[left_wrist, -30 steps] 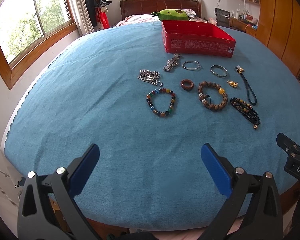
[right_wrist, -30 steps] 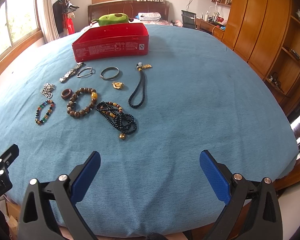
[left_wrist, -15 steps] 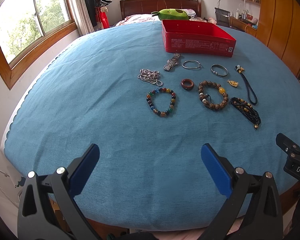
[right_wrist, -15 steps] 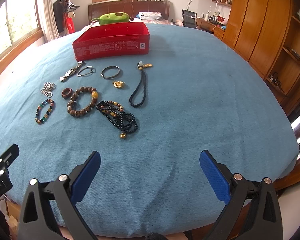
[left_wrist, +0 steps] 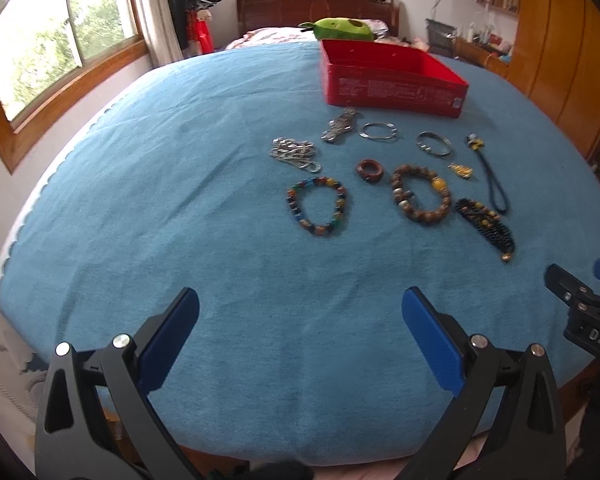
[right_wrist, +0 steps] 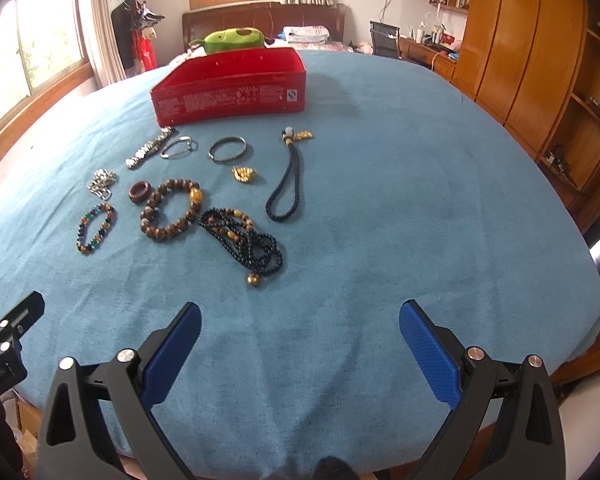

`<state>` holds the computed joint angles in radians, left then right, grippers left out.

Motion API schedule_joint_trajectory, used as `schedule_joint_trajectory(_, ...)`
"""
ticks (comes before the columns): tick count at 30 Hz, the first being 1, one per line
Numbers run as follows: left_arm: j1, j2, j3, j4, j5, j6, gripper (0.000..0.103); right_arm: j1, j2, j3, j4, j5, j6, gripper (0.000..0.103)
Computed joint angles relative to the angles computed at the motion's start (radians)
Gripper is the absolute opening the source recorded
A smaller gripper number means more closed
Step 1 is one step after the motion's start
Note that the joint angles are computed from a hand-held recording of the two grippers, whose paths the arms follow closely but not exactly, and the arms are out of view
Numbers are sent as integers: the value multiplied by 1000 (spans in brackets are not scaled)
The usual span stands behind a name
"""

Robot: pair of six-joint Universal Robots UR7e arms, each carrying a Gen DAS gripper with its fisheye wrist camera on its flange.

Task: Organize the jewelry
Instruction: 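Grasp the silver chain necklace with the left tool while the right tool grasps the black cord pendant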

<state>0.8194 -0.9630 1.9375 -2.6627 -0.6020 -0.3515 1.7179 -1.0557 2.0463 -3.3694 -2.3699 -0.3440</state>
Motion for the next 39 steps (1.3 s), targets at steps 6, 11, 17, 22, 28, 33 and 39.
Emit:
schedule_joint_trajectory(6, 19, -3, -7, -28, -79, 64, 100, -34, -40, -14, 94, 117, -7, 99)
schedule_joint_trajectory(11, 60, 8, -75, 51, -75, 25, 100, -69, -69, -59, 200, 229, 19, 99)
schedule_joint_trajectory(17, 112, 41, -215, 116, -68, 13, 100, -92, -44, -185, 307, 271, 15, 98)
schedule_joint_trajectory(22, 157, 119, -400, 229, -100, 29, 99, -105, 4, -323, 421, 291, 10, 91)
schedule_joint_trajectory(28, 214, 248, -661, 441, -139, -20, 99, -135, 100, -555, 633, 299, 73, 81)
schedule_joint_trajectory(33, 246, 335, -817, 572, -135, -52, 99, -162, 176, -700, 773, 315, 118, 71)
schedule_joint_trajectory(39, 271, 393, -921, 678, -182, -72, 81, -170, 245, -801, 849, 311, 121, 67)
